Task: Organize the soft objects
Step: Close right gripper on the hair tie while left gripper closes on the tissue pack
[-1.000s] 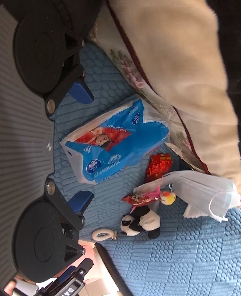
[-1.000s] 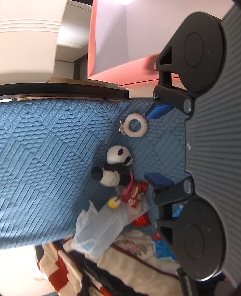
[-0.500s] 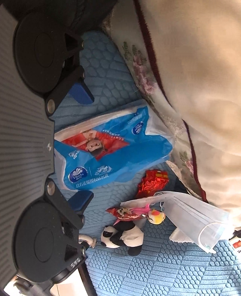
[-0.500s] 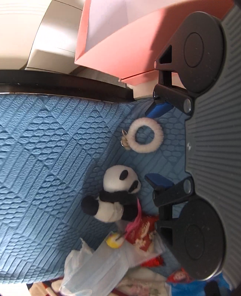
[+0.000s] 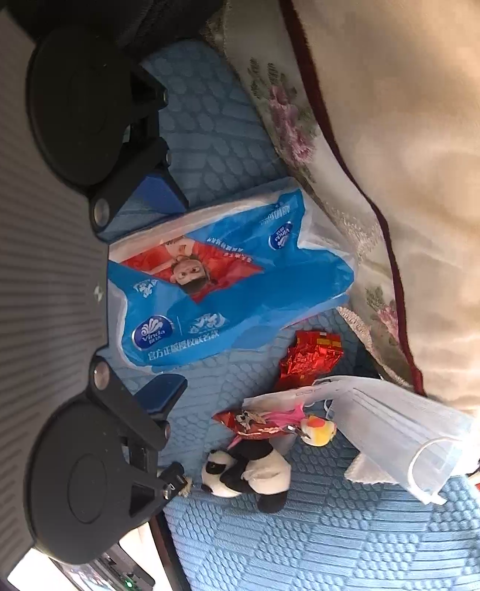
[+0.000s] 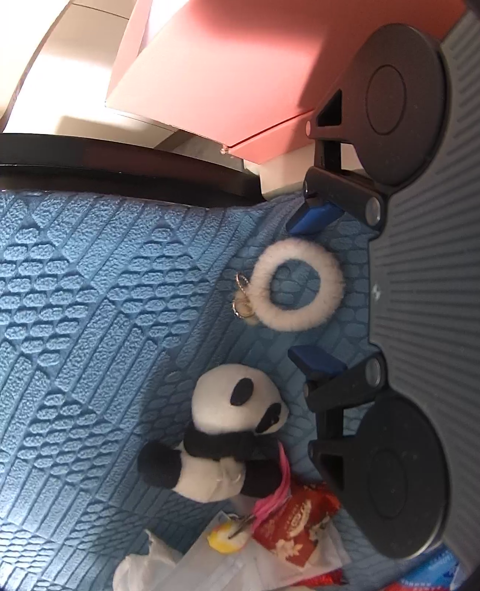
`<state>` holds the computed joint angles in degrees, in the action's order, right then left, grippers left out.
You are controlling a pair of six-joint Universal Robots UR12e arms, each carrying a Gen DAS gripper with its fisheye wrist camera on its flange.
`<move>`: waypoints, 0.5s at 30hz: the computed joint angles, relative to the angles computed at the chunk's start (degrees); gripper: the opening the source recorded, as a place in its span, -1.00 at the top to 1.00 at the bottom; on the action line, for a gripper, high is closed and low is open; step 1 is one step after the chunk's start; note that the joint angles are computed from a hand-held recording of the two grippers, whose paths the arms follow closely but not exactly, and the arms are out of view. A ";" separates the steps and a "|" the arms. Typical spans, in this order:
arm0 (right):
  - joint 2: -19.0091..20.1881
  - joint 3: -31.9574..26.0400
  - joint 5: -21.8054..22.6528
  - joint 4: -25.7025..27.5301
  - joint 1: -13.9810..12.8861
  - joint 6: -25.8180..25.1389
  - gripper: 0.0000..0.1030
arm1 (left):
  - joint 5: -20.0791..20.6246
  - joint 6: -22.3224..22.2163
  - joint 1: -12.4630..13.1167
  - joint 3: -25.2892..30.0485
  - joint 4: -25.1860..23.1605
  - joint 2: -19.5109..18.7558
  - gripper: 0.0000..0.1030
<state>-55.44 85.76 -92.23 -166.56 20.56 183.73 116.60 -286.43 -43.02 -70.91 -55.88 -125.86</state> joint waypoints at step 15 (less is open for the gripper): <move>-0.53 1.05 3.24 -2.01 -1.38 -3.99 0.69 | 2.30 0.22 -0.84 3.05 -7.02 -1.23 -0.13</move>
